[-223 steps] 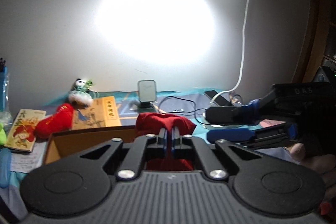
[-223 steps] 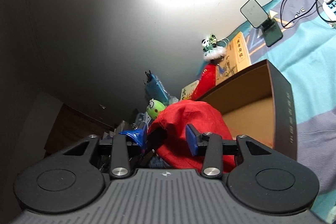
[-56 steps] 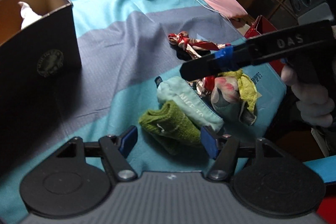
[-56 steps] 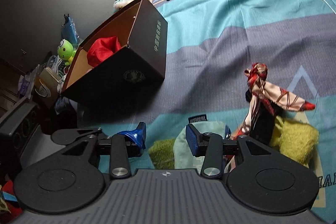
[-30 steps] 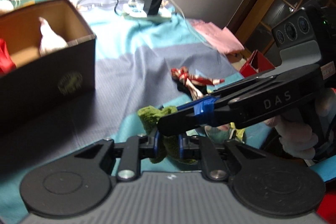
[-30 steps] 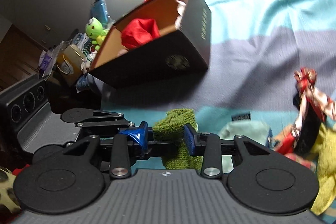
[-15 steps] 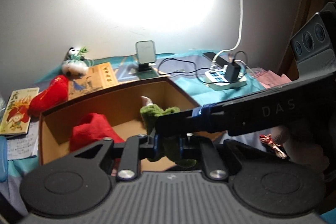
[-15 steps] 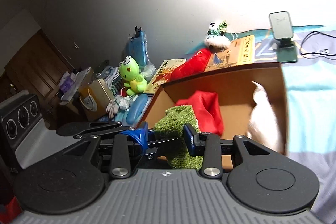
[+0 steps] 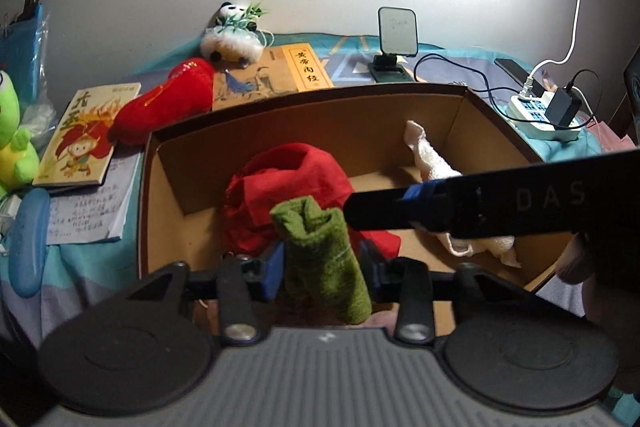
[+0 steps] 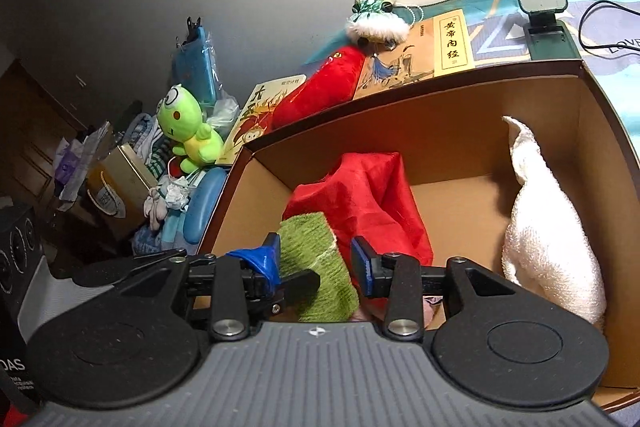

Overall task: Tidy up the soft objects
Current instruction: 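Drop the green sock into the box with the right gripper, then grasp the mint eye mask with the left gripper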

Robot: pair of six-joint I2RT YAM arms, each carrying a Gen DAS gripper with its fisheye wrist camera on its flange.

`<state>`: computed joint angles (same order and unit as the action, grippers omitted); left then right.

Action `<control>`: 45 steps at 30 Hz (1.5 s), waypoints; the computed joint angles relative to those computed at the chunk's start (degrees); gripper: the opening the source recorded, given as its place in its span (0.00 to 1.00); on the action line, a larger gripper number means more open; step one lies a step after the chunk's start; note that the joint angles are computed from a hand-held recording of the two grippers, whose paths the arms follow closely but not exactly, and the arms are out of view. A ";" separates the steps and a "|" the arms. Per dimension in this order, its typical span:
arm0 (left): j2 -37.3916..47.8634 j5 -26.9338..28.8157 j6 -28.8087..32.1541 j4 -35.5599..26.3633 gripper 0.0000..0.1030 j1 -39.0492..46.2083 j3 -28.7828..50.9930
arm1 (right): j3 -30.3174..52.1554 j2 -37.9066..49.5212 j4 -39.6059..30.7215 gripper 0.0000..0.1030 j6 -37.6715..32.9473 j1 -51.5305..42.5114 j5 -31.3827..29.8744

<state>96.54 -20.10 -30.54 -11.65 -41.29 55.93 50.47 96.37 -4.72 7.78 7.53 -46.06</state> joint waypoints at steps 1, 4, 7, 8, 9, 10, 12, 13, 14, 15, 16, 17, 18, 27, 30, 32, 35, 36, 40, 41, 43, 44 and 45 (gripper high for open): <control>-0.88 -0.67 -0.26 -0.09 0.51 -0.44 -0.57 | -0.45 -0.51 0.31 0.22 0.30 -0.81 -0.51; -4.02 -3.07 -0.46 -1.12 0.51 -2.83 -1.56 | -2.14 -3.36 0.37 0.22 -0.72 -3.62 -2.05; -7.54 -5.18 -0.69 -1.30 0.53 -6.06 -2.74 | -4.09 -7.44 -2.25 0.22 -4.80 -7.76 -3.60; -8.75 -5.45 -0.85 -0.85 0.55 -7.16 -3.38 | -4.58 -8.64 -3.46 0.22 -6.16 -9.49 -4.34; -9.63 -5.49 -1.07 -0.67 0.55 -8.13 -3.76 | -4.89 -9.59 -4.92 0.23 -7.64 -11.39 -5.34; -10.36 -5.45 -1.36 -0.67 0.55 -9.29 -3.90 | -4.99 -10.20 -6.65 0.23 -9.32 -13.45 -6.50; -11.00 -4.98 -2.29 -0.25 0.56 -11.38 -4.08 | -4.73 -10.96 -10.76 0.23 -12.74 -17.54 -7.65; -11.00 -4.41 -2.74 0.13 0.56 -12.24 -4.11 | -4.63 -11.25 -12.57 0.23 -14.36 -19.45 -7.92; -10.71 -3.81 -3.24 0.52 0.56 -13.18 -3.95 | -4.70 -11.68 -14.63 0.23 -16.42 -21.77 -7.97; -10.23 -3.37 -3.68 0.86 0.56 -14.06 -3.65 | -4.56 -11.79 -16.53 0.23 -18.65 -23.97 -7.95; -9.48 -2.96 -4.18 1.47 0.56 -15.23 -3.29 | -4.60 -11.97 -18.10 0.23 -20.83 -26.08 -7.77; -8.56 -2.54 -4.60 2.09 0.56 -16.31 -2.83 | -4.87 -12.23 -19.50 0.23 -23.19 -28.32 -7.35; -7.26 -1.89 -4.88 2.72 0.57 -17.50 -2.12 | -5.09 -12.30 -20.69 0.23 -25.45 -30.37 -6.88; 9.18 5.86 -8.04 5.30 0.57 -24.47 9.13 | -3.93 -5.09 -35.04 0.23 -45.46 -48.91 -3.21; 14.89 8.73 -9.30 5.04 0.57 -25.81 14.09 | -3.18 -1.55 -39.72 0.23 -51.69 -52.88 -0.55; 18.78 10.61 -9.68 4.17 0.57 -26.66 17.82 | -3.23 0.58 -41.10 0.23 -54.28 -54.90 1.16; 24.15 12.82 -9.64 1.46 0.57 -27.61 23.49 | -2.84 4.05 -43.31 0.23 -57.92 -57.54 3.31; 25.71 13.36 -9.64 0.60 0.57 -27.86 25.18 | -2.90 4.92 -43.76 0.23 -59.13 -58.36 4.05; 29.48 15.51 -11.00 -0.57 0.58 -28.05 28.65 | -2.08 8.39 -44.87 0.23 -61.78 -60.00 6.66; 30.10 16.02 -11.58 -0.51 0.58 -28.00 29.13 | -1.67 9.28 -45.34 0.22 -62.51 -60.25 7.09; 31.07 16.52 -12.38 -0.43 0.58 -27.95 29.95 | -1.14 10.18 -46.11 0.22 -64.51 -60.93 7.05; 31.65 16.78 -12.70 -0.50 0.58 -27.93 30.59 | -0.54 10.62 -46.81 0.22 -65.08 -60.91 7.12; 32.27 17.03 -12.97 -0.85 0.58 -27.88 31.43 | 0.25 11.43 -47.52 0.22 -65.38 -60.68 7.11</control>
